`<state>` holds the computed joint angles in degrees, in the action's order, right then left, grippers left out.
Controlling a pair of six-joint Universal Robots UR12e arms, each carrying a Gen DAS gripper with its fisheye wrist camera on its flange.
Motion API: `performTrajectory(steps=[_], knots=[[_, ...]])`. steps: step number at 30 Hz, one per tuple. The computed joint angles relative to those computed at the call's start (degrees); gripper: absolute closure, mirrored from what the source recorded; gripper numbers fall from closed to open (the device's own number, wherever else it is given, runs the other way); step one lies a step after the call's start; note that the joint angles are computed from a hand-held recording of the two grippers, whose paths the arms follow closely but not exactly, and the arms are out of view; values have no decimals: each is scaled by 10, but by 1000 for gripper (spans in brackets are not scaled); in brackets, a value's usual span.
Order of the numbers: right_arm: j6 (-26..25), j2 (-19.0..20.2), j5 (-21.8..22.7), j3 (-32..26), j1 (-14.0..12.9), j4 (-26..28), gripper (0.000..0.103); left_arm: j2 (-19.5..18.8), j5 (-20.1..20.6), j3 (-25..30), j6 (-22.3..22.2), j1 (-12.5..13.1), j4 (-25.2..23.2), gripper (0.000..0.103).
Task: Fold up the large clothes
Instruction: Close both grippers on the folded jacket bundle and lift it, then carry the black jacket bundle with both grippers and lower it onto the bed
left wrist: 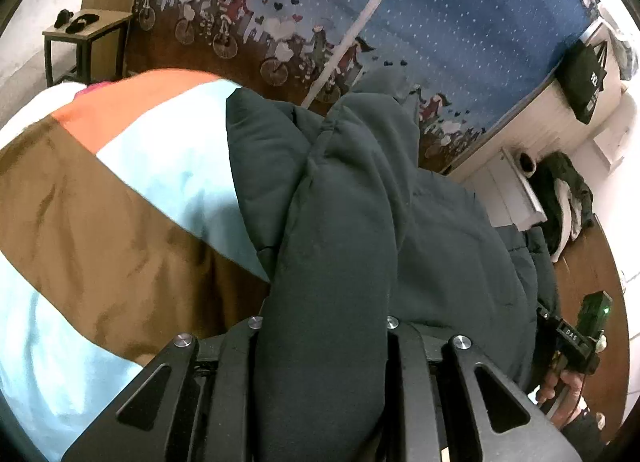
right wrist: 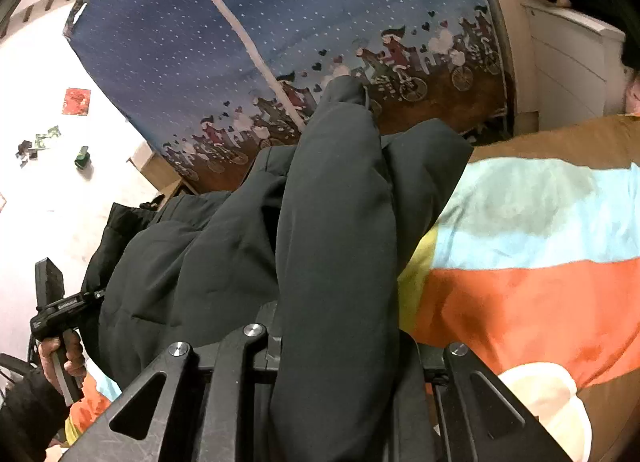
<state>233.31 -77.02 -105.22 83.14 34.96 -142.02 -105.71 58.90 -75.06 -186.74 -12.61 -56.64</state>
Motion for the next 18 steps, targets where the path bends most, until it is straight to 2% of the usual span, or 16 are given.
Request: performTrajectory(steps=[5, 14, 18], knots=[[10, -5, 6, 15, 1, 15, 83, -1, 6, -11, 7, -2, -26, 86], [38, -11, 17, 50, -1, 4, 82, 0, 19, -29, 15, -3, -23, 85], [50, -11, 21, 54, -3, 19, 77, 1, 35, -34, 19, -6, -24, 81]])
